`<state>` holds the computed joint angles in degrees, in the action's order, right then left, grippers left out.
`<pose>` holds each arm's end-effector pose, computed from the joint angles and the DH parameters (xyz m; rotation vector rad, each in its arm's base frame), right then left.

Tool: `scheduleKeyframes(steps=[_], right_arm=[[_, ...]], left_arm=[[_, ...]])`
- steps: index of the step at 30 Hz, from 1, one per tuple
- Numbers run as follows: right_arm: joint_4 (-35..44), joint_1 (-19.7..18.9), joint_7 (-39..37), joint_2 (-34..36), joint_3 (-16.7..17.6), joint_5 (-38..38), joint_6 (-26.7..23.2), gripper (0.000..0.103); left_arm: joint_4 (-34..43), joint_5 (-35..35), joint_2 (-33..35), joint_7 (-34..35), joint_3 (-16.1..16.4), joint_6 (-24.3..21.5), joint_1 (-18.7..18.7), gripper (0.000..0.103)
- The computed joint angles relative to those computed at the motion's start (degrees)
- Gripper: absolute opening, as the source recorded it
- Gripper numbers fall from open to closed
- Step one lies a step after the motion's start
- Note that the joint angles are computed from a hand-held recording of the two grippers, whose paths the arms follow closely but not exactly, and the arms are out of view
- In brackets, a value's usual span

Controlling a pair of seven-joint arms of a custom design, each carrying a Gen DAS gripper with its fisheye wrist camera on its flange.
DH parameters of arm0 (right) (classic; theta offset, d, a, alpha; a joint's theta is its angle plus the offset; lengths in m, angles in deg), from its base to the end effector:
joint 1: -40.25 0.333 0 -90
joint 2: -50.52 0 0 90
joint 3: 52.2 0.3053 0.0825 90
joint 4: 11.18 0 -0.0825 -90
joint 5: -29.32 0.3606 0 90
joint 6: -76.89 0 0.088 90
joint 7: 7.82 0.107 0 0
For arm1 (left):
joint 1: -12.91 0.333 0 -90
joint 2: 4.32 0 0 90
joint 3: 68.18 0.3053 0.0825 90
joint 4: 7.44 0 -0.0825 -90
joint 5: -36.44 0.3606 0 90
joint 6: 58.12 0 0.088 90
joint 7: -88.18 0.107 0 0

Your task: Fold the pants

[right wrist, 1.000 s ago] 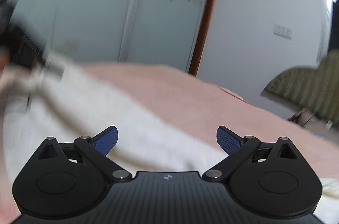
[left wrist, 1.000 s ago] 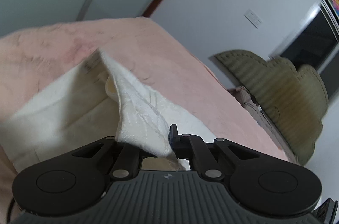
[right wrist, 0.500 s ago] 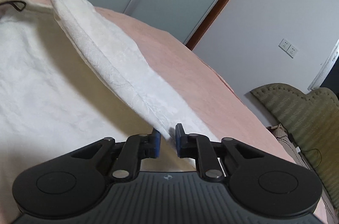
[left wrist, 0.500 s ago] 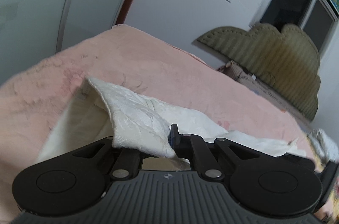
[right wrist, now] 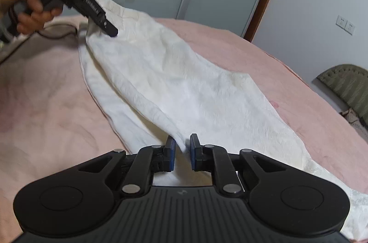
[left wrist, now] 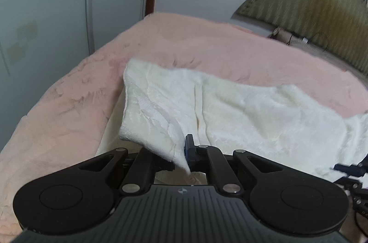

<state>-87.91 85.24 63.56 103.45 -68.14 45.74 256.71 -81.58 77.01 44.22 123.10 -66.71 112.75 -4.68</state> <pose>0.6401 0.4122 0.3016 -2.1564 0.9256 -0.7636 0.7161 -0.2610 0.3274 -1.7417 1.7258 -0.9332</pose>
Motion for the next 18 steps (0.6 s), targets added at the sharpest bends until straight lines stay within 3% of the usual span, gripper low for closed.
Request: scheduleKeyframes(steps=[3,6,9,11,13,15,17,18], right_arm=[[-2.9,-1.2,-1.1,-2.4,2.6,0.6,0.7,0.012],[-2.6,-4.1,-2.7,-2.6,7.1,1.8,0.3,0.012],[0.5,-3.5,0.2,-0.1,5.9,3.0,-1.0,0.013],[1.1,-5.3,1.0,0.2,8.4,4.3,-0.3,0.013],[-1.4,-5.7,1.5,-1.5,9.2,5.2,0.6,0.019],[-6.6,-8.5,-1.7,-4.9,13.6,5.7,3.9,0.040],[-13.0,-13.0,-5.1,-8.7,19.7,7.6,7.5,0.059],[-16.1,-14.2,-5.7,-10.5,21.2,8.9,9.1,0.060]], left_arm=[[-1.6,-0.1,-1.0,-0.7,0.2,0.4,0.2,0.011],[0.4,-0.6,0.6,-1.2,0.4,-2.1,-0.2,0.014],[3.0,2.4,2.9,-7.4,5.9,-3.5,-4.2,0.023],[1.6,5.0,1.7,-12.7,8.4,-4.2,-6.3,0.027],[-0.2,8.7,-0.2,-16.6,10.7,-6.3,-8.7,0.042],[-2.3,14.1,-2.3,-23.0,14.7,-10.9,-13.1,0.049],[-4.6,19.9,-4.3,-30.3,18.0,-14.3,-17.0,0.049],[-5.6,22.8,-5.3,-34.4,19.4,-15.8,-18.9,0.048]])
